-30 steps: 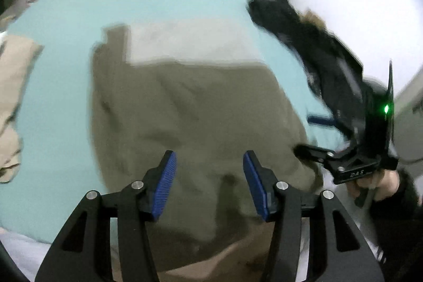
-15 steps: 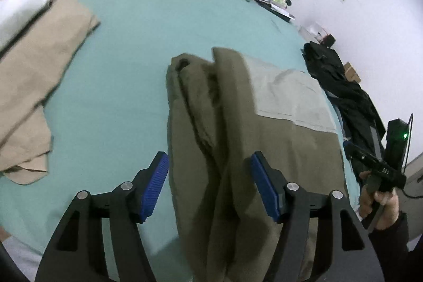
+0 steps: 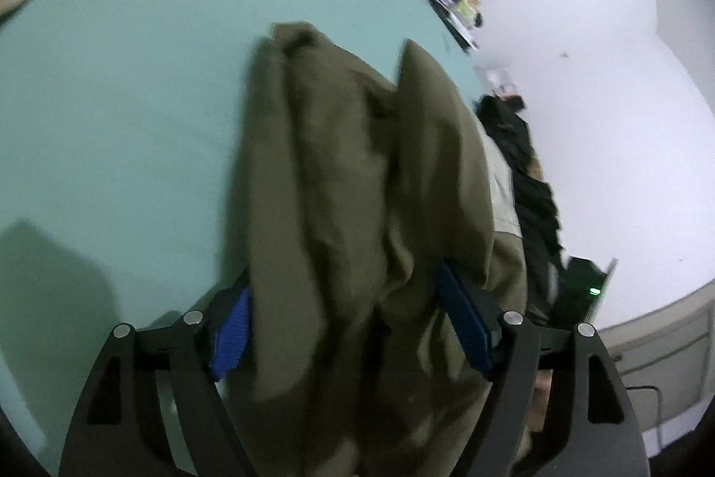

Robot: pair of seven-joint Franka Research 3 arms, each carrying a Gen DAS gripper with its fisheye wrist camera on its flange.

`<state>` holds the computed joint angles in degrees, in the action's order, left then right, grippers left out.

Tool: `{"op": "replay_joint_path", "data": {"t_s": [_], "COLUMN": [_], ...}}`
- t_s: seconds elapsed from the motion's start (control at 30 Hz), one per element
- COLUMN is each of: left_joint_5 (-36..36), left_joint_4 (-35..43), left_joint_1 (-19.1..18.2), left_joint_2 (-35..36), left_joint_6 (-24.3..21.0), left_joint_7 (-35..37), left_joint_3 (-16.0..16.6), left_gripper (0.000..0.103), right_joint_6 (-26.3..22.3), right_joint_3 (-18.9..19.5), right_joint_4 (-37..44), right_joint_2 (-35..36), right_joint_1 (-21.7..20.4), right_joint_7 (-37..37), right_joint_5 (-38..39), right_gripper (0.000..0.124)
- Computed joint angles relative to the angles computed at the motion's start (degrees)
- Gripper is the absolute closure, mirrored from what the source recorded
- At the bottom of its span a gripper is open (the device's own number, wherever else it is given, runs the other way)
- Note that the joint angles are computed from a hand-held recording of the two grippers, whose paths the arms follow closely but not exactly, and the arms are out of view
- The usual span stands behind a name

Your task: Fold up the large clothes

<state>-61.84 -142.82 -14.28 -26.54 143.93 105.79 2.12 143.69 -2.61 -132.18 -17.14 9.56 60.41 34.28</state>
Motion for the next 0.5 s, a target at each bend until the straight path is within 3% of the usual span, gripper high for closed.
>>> {"op": "replay_joint_path", "data": {"t_s": [0.2,0.33,0.43,0.5], "left_joint_5": [-3.59,-24.33,-29.36,-26.64], "left_joint_4": [0.88,-2.57,-3.83,-3.4], "left_joint_1": [-2.32,-4.76,-3.19,-1.71], "left_joint_2": [-0.41,-2.71,-4.93,-5.38], "left_joint_6": [1.68,4.43,8.07,9.1], "left_joint_7": [0.88,9.06,11.11,8.86], "left_joint_3": [-1.24,1.39,-2.04,-4.85], "left_gripper": [0.021,0.019,0.019,0.019], "right_joint_6": [0.26,-0.25,-1.0,-0.89], "right_joint_3": [0.46,-0.27,-0.67,-0.47], "right_joint_4": [0.21,0.12,0.14,-0.08], "right_joint_2": [0.79,0.88,0.91,0.66], "right_joint_1": [-0.18,0.2,0.11,-0.13], "right_joint_7": [0.57,-0.64,-1.2,-1.3], "right_joint_5": [-1.7,-0.14,1.2,1.05], "right_gripper": [0.022,0.022,0.022,0.022]}}
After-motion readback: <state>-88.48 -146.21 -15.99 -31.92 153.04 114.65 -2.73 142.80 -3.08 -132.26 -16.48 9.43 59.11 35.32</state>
